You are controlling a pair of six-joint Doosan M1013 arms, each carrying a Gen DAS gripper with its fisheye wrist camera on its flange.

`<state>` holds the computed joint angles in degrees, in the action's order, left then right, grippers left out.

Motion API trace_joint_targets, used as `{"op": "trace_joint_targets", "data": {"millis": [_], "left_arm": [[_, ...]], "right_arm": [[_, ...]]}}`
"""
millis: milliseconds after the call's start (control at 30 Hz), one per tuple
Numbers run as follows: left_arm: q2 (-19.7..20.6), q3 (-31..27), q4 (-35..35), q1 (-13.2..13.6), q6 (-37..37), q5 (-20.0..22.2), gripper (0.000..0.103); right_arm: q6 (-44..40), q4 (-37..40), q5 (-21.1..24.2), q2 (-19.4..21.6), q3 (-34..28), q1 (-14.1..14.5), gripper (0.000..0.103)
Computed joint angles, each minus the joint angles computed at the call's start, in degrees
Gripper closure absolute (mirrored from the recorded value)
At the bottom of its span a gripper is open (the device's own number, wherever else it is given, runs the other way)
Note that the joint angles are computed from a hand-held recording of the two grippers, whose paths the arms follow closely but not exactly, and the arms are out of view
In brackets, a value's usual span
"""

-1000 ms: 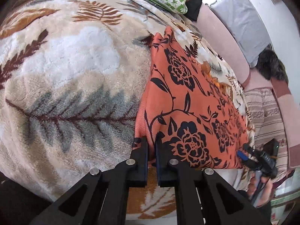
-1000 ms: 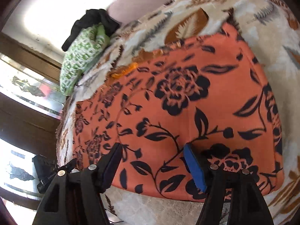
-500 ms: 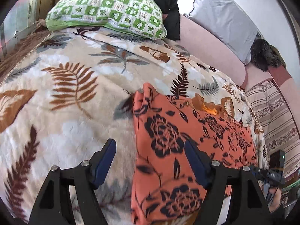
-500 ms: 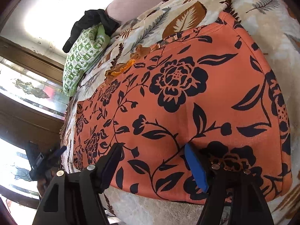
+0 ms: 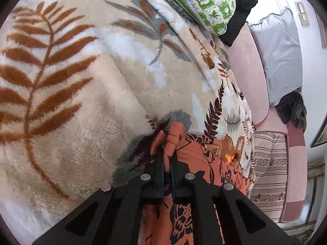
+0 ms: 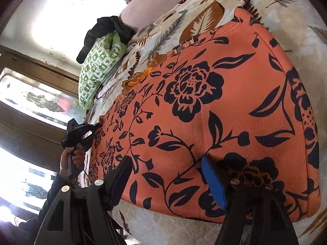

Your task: Fold small clothes

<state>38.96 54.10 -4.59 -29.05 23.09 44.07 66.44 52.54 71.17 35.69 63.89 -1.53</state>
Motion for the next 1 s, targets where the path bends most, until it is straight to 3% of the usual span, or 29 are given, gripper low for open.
{"op": "trace_joint_targets", "data": {"millis": [100,167,200,267,300,333,433,567,633,700,800,900,1000], "left_arm": [[2.8,-8.8,11.6,-2.3,0.3,13.8,0.092],[4.8,-13.8,16.4,-3.4,3.7,20.2,0.079],[5.2,-14.6,17.5,-3.7,4.9,21.9,0.069],[7.5,-18.2,18.2,-3.8,7.8,29.6,0.068],[8.0,-18.5,17.7,-3.6,8.7,30.9,0.067],[7.3,-17.1,18.5,-3.7,8.0,29.3,0.067],[7.5,-17.8,19.5,-3.9,8.2,30.6,0.067],[8.1,-19.3,22.1,-4.7,8.3,32.8,0.067],[7.1,-17.9,24.3,-5.5,8.0,32.6,0.066],[5.9,-16.4,26.9,-6.5,7.6,32.9,0.063],[4.9,-15.3,29.4,-7.9,6.4,33.3,0.052],[4.2,-14.7,31.5,-9.5,4.8,33.7,0.039],[3.3,-13.6,32.7,-10.9,3.6,33.1,0.038]], "right_arm": [[1.7,0.9,1.2,0.4,-0.5,-0.3,0.029],[3.7,0.1,2.6,0.9,-1.8,-0.3,0.029],[4.7,-1.0,3.5,1.2,-2.9,-0.2,0.029],[4.0,-0.6,4.0,1.3,-4.2,-0.2,0.029],[2.6,1.0,3.3,1.1,-4.6,-0.4,0.029],[1.9,2.3,2.3,1.1,-5.1,-0.5,0.029],[4.6,4.7,0.2,3.3,-8.9,-1.1,0.026],[17.7,1.0,-1.1,11.0,-19.4,-1.5,0.025],[24.0,8.9,-1.0,14.2,-20.9,-2.9,0.025],[27.9,12.8,-2.4,14.0,-20.0,-3.5,0.025],[21.0,13.4,0.6,12.6,-19.8,-3.4,0.024],[15.6,13.4,1.3,8.5,-14.1,-3.3,0.024],[10.5,12.8,0.2,3.8,-6.6,-3.3,0.024]]}}
